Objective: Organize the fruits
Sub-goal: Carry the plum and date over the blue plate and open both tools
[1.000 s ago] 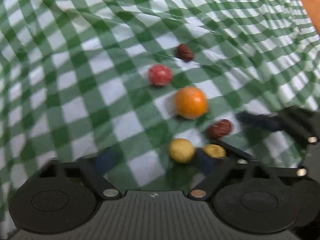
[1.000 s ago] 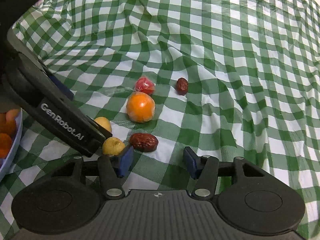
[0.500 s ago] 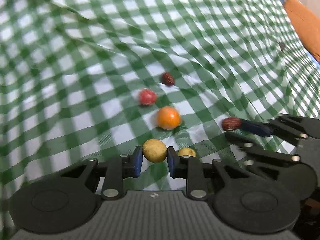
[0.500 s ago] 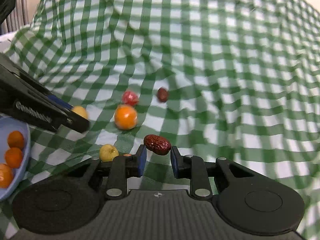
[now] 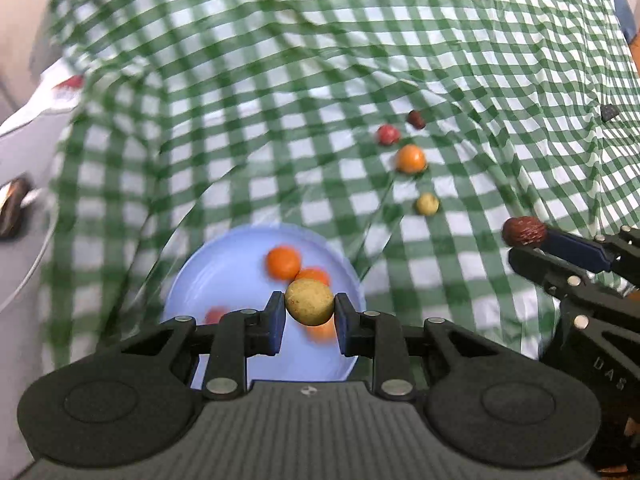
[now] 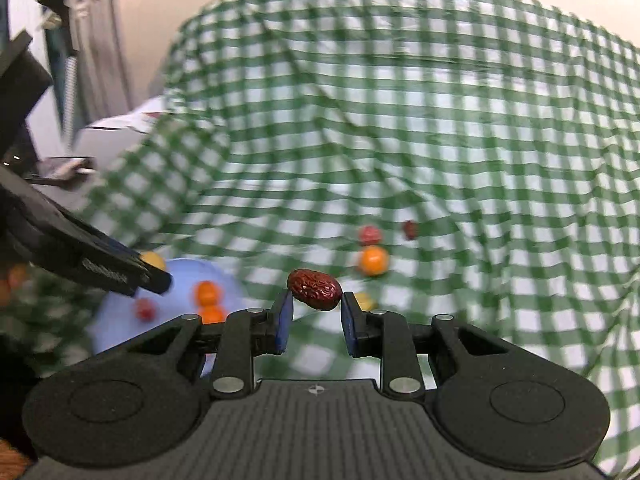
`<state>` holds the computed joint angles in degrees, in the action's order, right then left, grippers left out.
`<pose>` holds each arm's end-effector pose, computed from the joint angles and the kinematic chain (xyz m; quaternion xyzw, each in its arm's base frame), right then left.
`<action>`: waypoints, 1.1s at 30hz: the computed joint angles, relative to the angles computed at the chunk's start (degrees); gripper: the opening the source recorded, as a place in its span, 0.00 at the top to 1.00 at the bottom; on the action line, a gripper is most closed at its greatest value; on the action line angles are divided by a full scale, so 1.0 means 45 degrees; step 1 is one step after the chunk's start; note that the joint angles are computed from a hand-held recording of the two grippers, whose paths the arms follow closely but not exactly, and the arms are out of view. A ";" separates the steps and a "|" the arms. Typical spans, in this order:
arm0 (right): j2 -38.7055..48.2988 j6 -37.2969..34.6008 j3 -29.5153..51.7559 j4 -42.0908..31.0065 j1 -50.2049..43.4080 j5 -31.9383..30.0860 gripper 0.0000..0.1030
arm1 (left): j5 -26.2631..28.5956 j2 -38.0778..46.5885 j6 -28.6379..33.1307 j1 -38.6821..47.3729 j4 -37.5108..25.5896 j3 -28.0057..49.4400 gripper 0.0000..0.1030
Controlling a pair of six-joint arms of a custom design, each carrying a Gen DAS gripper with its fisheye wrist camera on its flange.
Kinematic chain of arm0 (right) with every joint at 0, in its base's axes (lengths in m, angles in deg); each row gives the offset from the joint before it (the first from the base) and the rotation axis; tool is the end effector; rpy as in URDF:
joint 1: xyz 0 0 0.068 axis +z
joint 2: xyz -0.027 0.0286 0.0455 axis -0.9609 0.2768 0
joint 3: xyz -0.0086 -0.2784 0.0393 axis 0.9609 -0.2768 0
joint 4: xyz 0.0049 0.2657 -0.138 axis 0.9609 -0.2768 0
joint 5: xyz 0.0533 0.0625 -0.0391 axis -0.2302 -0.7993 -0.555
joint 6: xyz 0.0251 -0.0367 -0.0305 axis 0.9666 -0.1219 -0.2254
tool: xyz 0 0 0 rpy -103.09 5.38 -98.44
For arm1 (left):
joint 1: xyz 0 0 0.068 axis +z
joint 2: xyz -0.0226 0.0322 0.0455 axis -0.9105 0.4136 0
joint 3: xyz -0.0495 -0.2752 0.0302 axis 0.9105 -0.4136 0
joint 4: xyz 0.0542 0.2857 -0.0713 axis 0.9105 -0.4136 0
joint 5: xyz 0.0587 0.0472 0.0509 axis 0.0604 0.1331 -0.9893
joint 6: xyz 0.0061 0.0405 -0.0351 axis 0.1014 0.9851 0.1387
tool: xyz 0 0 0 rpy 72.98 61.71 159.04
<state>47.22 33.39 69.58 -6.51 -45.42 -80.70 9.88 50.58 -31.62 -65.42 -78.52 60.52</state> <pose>0.2079 0.1174 0.2374 -0.2140 0.8812 0.1666 0.3872 0.2161 0.0058 0.2259 -0.0348 0.9632 0.0680 0.2576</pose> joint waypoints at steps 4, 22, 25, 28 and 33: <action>-0.0704 0.1057 0.0090 -0.0835 0.1800 0.0653 0.73 | 0.0292 -0.2497 0.0253 0.0877 -0.1524 -0.0786 0.72; -0.1048 0.1855 0.0685 -0.2337 0.4837 0.2303 0.74 | 0.2078 -0.5733 0.2008 0.4546 -0.3329 -0.1494 0.72; -0.0847 0.1830 0.0742 -0.2340 0.4830 0.2255 0.74 | 0.2126 -0.5510 0.1908 0.4535 -0.3149 -0.1521 0.72; -0.0498 0.1749 0.0828 -0.2219 0.4817 0.2180 0.74 | 0.2303 -0.5037 0.2026 0.4877 -0.2819 -0.1469 0.72; 0.0600 0.1505 0.1130 -0.1785 0.4519 0.1751 0.74 | 0.2526 -0.3722 0.2337 0.5614 -0.1916 -0.1243 0.72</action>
<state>49.92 40.16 74.67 -14.55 -25.08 -72.81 21.25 33.83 -21.10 -40.15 -87.14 54.93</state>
